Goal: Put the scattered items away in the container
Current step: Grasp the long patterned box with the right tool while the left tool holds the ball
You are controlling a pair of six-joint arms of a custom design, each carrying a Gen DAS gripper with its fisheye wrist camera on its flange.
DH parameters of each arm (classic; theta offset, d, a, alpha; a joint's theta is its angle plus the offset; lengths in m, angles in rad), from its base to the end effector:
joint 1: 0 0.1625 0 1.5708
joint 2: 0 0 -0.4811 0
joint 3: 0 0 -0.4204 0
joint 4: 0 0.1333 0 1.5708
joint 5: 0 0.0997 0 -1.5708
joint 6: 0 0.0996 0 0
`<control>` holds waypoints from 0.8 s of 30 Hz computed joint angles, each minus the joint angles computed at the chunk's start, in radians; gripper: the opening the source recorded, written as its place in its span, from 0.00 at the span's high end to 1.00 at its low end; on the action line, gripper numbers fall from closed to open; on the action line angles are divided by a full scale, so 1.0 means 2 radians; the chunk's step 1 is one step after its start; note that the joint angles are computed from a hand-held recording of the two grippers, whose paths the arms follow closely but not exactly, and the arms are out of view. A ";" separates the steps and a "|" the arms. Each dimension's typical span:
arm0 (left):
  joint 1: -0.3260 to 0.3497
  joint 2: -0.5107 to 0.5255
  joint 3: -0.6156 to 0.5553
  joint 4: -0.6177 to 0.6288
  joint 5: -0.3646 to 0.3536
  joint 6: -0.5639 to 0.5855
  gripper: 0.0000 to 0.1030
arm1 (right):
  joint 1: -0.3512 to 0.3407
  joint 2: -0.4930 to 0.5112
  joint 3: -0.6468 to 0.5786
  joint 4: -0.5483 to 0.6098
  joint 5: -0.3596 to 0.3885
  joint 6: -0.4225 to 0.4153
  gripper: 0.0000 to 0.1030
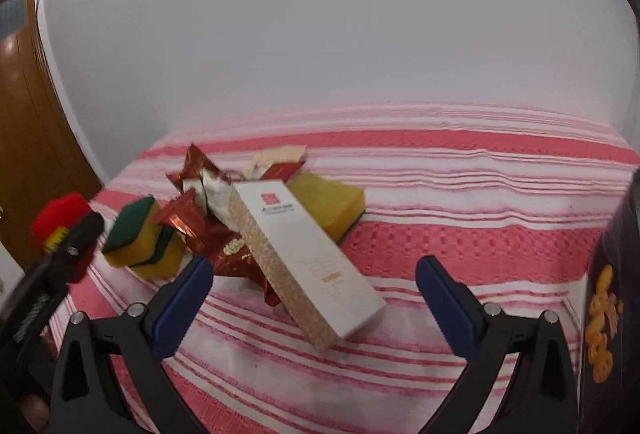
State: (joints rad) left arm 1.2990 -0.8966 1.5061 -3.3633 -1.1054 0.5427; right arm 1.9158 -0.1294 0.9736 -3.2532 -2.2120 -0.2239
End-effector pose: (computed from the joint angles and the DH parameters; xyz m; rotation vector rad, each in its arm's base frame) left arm -0.0339 -0.7848 0.3563 0.5460 2.1437 -1.3841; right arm 0.3678 -0.8055 -0.0689 0.3249 -2.3466 1.0892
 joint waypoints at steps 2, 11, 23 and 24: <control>-0.001 0.001 0.002 -0.006 0.002 0.006 0.38 | -0.002 0.006 -0.022 0.052 -0.011 0.021 0.00; -0.001 -0.001 0.005 -0.005 -0.002 0.015 0.37 | -0.019 -0.005 -0.016 0.098 0.038 0.079 0.42; -0.004 0.004 0.002 0.004 0.012 0.010 0.37 | -0.034 -0.031 0.039 0.064 0.101 0.123 0.66; -0.004 0.005 0.001 0.008 0.012 0.008 0.37 | -0.033 -0.032 0.043 0.056 0.098 0.120 0.48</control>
State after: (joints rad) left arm 1.2909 -0.8875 1.5077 -3.3480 -1.0814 0.5586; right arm 1.8503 -0.1931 1.0596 -3.1411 -2.0151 0.0151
